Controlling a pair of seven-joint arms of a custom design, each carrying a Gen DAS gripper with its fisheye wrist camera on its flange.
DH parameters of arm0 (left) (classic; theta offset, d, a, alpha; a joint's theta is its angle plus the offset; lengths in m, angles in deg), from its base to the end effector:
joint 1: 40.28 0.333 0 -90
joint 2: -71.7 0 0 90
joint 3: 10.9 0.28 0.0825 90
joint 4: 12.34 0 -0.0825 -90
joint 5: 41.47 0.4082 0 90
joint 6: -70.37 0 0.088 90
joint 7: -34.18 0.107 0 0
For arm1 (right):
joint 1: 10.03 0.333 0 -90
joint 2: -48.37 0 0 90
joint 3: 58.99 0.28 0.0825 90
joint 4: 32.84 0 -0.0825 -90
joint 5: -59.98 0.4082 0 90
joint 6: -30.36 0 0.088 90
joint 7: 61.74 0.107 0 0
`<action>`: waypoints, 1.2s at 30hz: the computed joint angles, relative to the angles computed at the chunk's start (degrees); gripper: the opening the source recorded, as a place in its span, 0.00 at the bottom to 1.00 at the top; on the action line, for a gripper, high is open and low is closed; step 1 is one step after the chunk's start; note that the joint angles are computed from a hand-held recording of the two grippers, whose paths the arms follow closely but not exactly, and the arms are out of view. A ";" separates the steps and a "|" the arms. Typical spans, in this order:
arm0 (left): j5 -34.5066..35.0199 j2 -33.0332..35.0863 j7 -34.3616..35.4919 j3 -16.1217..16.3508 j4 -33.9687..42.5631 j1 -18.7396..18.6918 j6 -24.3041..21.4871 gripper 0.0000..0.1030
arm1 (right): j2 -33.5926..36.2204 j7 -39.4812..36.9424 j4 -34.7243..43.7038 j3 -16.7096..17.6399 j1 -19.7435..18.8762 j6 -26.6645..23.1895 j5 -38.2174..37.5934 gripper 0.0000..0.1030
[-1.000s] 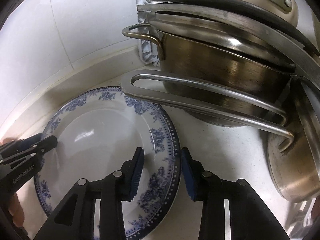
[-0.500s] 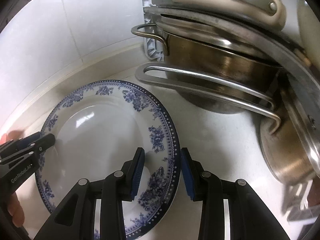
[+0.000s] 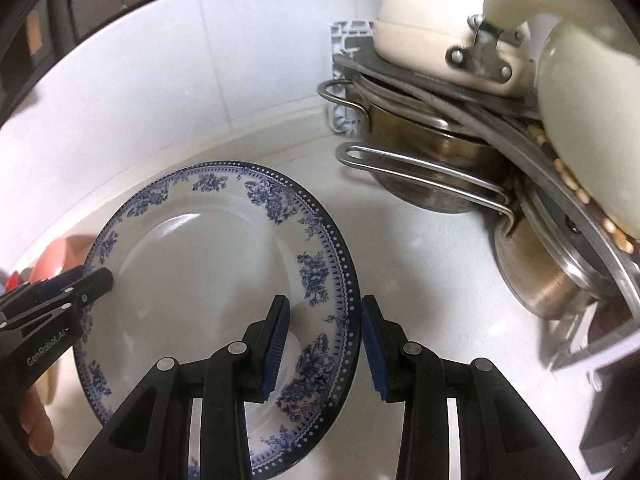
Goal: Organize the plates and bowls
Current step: 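Carry the small blue-and-white plate with both tools over the plate stack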
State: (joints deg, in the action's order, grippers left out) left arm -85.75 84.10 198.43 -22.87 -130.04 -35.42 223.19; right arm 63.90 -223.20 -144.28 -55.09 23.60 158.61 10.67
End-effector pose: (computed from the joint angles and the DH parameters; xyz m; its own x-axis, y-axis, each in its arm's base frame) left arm 0.6212 -0.0544 0.3198 -0.6990 -0.7151 -0.0082 -0.5730 0.5669 -0.5919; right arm 0.5113 0.3632 0.3043 -0.6269 -0.7771 -0.0555 -0.5962 0.5243 -0.6080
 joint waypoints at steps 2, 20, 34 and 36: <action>-2.20 -2.27 2.25 0.40 -1.55 1.35 -0.81 0.34 | -0.36 -0.10 0.41 0.56 0.75 -1.19 0.09 0.37; -11.26 -14.64 12.27 11.22 -9.44 4.02 -7.60 0.34 | 2.69 -1.00 10.97 3.94 9.56 -10.40 -1.14 0.37; -10.45 -13.38 13.97 16.35 -5.66 11.80 -13.04 0.34 | 17.04 -9.33 33.97 0.57 19.37 -16.78 -0.30 0.37; -10.28 -12.73 14.16 16.69 -4.66 13.08 -13.68 0.34 | 19.84 -10.72 38.20 -0.36 20.82 -17.07 0.48 0.37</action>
